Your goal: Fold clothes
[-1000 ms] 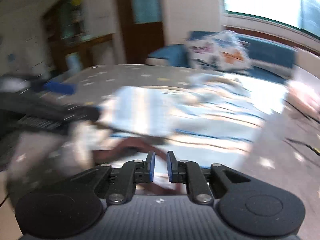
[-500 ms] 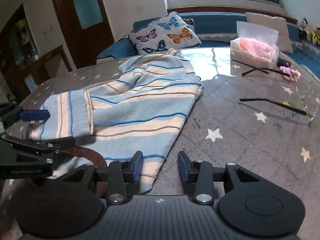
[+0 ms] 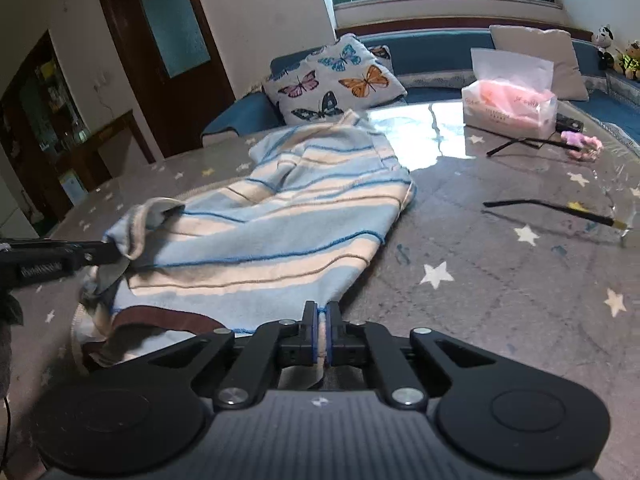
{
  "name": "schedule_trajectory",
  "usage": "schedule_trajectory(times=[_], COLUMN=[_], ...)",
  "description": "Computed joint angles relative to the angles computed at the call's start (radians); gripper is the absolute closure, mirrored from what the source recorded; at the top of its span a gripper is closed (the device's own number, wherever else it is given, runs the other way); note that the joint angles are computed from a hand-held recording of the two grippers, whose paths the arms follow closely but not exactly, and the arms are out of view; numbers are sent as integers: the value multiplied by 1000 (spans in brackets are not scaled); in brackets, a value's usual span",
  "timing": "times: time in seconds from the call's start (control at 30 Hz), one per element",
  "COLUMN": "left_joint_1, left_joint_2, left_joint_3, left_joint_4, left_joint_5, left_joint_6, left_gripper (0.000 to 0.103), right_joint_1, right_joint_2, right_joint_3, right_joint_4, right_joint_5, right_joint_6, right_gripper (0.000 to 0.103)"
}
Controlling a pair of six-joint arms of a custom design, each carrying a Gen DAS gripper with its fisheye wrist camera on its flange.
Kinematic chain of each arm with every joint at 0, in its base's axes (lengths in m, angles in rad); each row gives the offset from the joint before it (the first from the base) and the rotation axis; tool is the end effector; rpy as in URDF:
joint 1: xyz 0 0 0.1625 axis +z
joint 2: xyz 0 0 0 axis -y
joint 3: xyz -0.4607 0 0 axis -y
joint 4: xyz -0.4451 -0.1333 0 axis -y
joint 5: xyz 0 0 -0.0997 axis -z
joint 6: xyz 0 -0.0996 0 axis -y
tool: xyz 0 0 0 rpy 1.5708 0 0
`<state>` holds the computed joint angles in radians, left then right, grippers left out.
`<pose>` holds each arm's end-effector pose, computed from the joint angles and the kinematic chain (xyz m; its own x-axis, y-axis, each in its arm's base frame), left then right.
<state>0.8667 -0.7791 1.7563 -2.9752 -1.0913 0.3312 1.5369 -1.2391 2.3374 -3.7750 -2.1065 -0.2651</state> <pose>-0.3192 -0.6527 0.0781 -0.5649 0.6309 -0.5318 0.8173 0.5166 -0.2553 0.0664 -0.4764 0.2525 -0.8185 0.3508 0.4551 -0.2065 0.5595 -0.8027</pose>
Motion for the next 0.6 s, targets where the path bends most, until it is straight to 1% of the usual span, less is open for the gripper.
schedule_trajectory(times=[0.07, 0.13, 0.27, 0.37, 0.47, 0.5, 0.6], left_joint_1=[9, 14, 36, 52, 67, 69, 71], left_joint_2=[-39, -78, -171, -241, -315, -334, -370], left_joint_3=[13, 36, 82, 122, 168, 182, 207], left_joint_4=[4, -9, 15, 52, 93, 110, 190], left_joint_5=[-15, -4, 6, 24, 25, 38, 121], left_joint_6=[-58, -89, -181, -246, -288, -292, -311], left_gripper=[99, 99, 99, 100, 99, 99, 99], right_joint_1=[14, 26, 59, 92, 131, 140, 155], right_joint_2=[-7, -27, -64, -106, -140, -155, -204], right_joint_3=[10, 25, 60, 95, 134, 150, 192], right_joint_4=[-12, -9, -3, 36, 84, 108, 224], right_joint_5=[-11, -13, -31, -55, -100, -106, -117], right_joint_6=[-13, -16, -36, -39, -28, -15, 47], right_gripper=[100, 100, 100, 100, 100, 100, 100])
